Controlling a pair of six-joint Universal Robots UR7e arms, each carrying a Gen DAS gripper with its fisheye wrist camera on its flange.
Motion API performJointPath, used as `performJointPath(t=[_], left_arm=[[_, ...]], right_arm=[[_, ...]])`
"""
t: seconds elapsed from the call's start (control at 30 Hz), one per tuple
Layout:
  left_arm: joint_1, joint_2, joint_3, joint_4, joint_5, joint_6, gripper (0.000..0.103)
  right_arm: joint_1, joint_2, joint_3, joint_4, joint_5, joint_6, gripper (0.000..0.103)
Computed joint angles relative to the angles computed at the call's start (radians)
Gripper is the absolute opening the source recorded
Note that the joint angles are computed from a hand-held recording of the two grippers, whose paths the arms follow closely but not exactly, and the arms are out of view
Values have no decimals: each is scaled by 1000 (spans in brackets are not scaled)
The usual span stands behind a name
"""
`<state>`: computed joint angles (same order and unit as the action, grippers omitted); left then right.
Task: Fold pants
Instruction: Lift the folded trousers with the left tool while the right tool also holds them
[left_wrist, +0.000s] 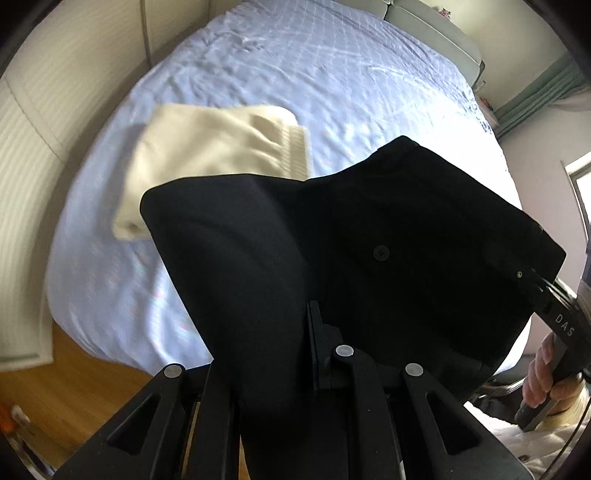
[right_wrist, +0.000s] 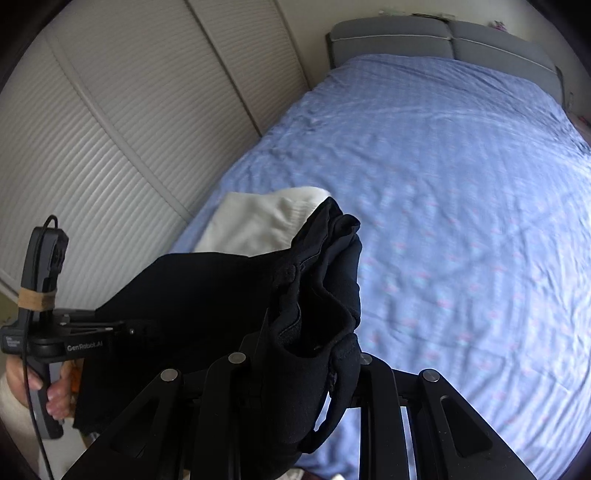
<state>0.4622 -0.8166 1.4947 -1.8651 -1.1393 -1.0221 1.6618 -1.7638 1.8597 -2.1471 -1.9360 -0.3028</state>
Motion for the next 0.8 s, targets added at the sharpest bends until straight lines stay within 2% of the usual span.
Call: performJointPath(t=[0.17,0.33,0.53,0.7,0.8], left_arm=[[80,-51,-21,60,55,158,14],[161,-36,-90,44,130,327,14],[281,64,-231,-29,189,579,14],[352,169,-359,9,228,684,16],[399,221,-408,89,225,629,18]], right_arm=[[96,152,-31,-108,-32,53,24],[121,303,-103,-205,-59,68,24],[118,477,-212,-289,-121,70,24],[98,582,-267,-332,-179,61,24],[59,612,-283,-256,-179,188,24]])
